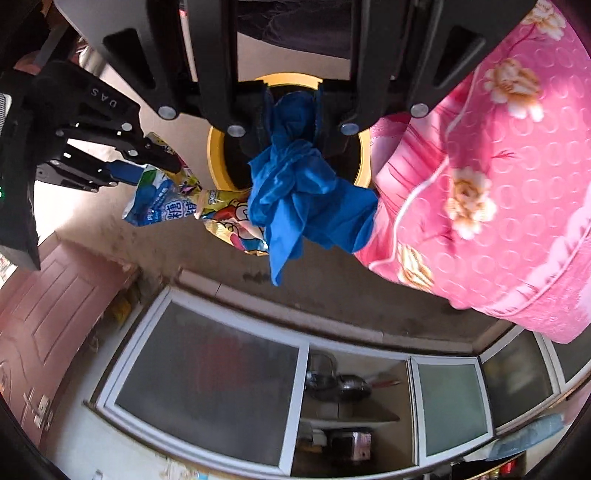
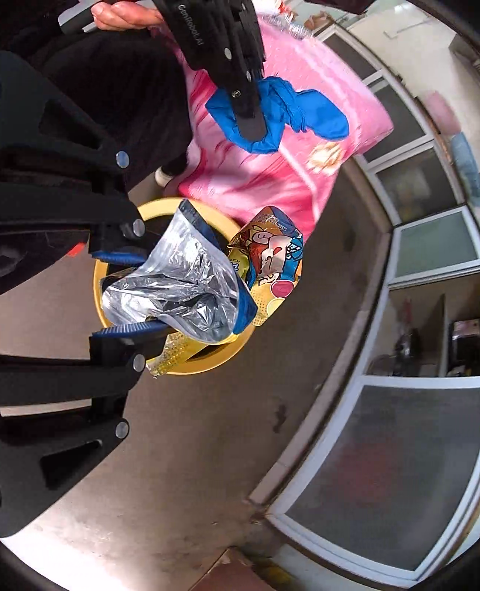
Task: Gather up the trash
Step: 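Carry glove and foil wrapper to the bin and release the foil wrapper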
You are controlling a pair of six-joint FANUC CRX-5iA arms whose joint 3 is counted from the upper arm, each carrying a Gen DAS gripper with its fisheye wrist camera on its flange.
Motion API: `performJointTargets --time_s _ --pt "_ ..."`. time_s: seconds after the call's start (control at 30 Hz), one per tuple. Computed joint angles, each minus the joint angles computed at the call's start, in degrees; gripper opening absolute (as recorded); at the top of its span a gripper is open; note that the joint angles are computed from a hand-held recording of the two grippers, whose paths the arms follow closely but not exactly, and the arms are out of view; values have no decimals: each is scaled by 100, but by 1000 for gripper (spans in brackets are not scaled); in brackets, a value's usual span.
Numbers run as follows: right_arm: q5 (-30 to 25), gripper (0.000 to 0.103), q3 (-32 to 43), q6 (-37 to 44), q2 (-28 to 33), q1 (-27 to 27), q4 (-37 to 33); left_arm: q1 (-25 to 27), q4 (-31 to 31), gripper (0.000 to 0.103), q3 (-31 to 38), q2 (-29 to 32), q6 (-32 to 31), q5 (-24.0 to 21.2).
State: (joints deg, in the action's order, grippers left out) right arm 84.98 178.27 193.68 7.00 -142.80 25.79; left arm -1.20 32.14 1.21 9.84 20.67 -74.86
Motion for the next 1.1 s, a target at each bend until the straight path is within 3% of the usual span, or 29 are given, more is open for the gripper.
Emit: performJointTargets --time_s 0.37,0.43,0.5,0.57,0.63,0.7,0.8,0.9,1.1 --pt "-687 28 657 468 -40 -816 -729 -279 -328 18 106 245 243 259" --pt "-774 42 759 603 -37 -975 -872 -286 -273 26 9 187 170 343" --pt "-832 55 844 649 -28 -1048 -940 -273 -207 48 -76 140 123 382" --pt "-666 56 830 647 -80 -1048 -898 -248 -91 64 -185 74 82 463" --pt "-502 56 880 585 -55 -1060 -917 -201 -19 69 -215 26 35 398" --pt "-467 58 1020 450 101 -1058 -956 -139 63 83 -282 -69 -65 395" --pt "30 59 971 72 313 -759 -671 42 324 84 -350 -210 -316 270" --pt "202 64 904 -220 582 -445 -256 213 631 91 -331 -249 -297 136" --pt "390 64 624 -611 795 -301 246 506 1176 91 -212 -271 -138 -135"
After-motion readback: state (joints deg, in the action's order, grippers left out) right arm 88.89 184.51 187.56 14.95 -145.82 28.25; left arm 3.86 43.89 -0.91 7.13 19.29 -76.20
